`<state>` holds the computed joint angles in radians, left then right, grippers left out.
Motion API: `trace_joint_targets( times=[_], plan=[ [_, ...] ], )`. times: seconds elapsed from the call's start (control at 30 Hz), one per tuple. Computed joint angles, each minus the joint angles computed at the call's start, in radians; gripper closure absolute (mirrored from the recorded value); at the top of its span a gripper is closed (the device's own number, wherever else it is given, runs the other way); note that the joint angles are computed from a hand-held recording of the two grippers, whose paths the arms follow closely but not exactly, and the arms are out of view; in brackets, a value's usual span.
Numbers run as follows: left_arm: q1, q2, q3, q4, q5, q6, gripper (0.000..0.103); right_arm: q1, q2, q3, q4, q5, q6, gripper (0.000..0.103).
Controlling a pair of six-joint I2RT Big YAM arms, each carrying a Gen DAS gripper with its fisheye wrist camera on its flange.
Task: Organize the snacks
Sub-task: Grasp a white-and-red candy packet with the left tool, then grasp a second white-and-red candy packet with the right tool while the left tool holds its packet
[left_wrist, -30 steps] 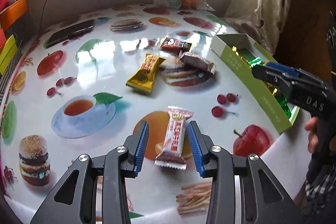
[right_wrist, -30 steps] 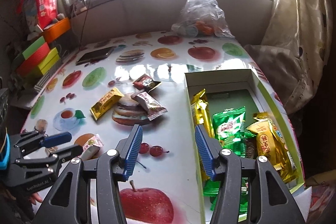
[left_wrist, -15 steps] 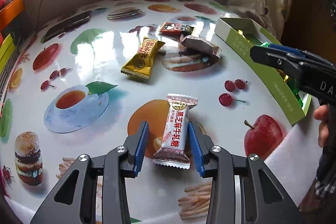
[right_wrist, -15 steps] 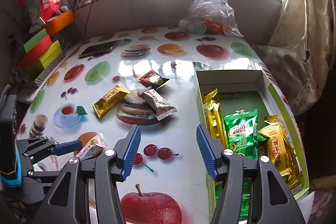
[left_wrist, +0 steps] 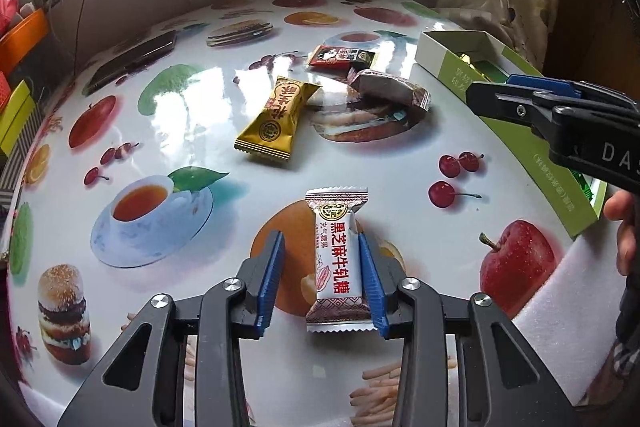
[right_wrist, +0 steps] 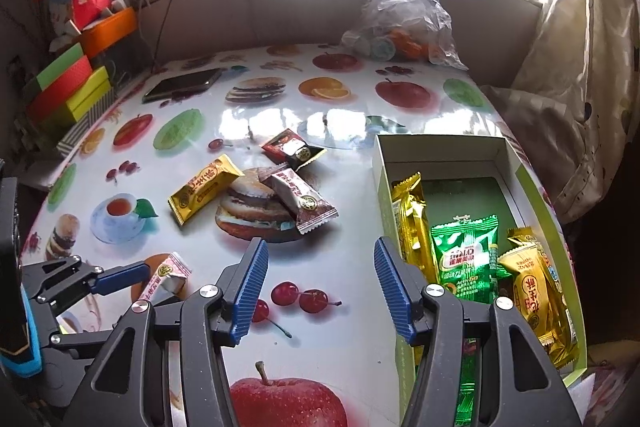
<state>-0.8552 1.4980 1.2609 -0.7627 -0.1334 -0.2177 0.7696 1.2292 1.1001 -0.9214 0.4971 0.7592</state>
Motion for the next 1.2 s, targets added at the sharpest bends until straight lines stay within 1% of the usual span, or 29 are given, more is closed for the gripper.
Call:
trace_joint_targets(
  times=[0.03,0.07,0.43,0.57,0.67,0.8,0.9,1.03,1.13,1.2],
  plan=[
    [0.002,0.000,0.000,0.000,-0.007,-0.003,0.077,0.000,0.002,0.002,0.000,-0.001,-0.001,0.048],
    [0.006,0.000,0.001,-0.002,-0.011,-0.006,0.081,-0.001,0.006,0.006,-0.003,0.000,-0.002,0.048],
    [0.041,-0.017,-0.016,0.010,0.001,-0.049,0.082,-0.022,0.044,0.026,-0.003,-0.029,-0.013,0.048],
    [0.056,-0.022,-0.021,0.010,-0.003,-0.075,0.082,-0.032,0.073,0.043,-0.005,-0.039,-0.042,0.048],
    [0.066,-0.022,-0.022,0.011,-0.002,-0.087,0.082,-0.037,0.089,0.050,0.013,-0.054,-0.073,0.048],
    [0.079,-0.025,-0.028,0.015,-0.002,-0.092,0.082,-0.042,0.118,0.067,0.019,-0.061,-0.113,0.048],
    [0.089,-0.025,-0.029,0.016,-0.004,-0.099,0.082,-0.049,0.128,0.070,0.047,-0.074,-0.142,0.048],
    [0.098,-0.023,-0.028,0.018,0.001,-0.097,0.082,-0.064,0.150,0.081,0.060,-0.076,-0.159,0.048],
    [0.098,-0.019,-0.024,0.017,-0.002,-0.098,0.082,-0.082,0.177,0.101,0.056,-0.089,-0.186,0.048],
    [0.099,-0.020,-0.026,0.021,-0.001,-0.096,0.082,-0.089,0.195,0.115,0.038,-0.087,-0.201,0.048]
  ],
)
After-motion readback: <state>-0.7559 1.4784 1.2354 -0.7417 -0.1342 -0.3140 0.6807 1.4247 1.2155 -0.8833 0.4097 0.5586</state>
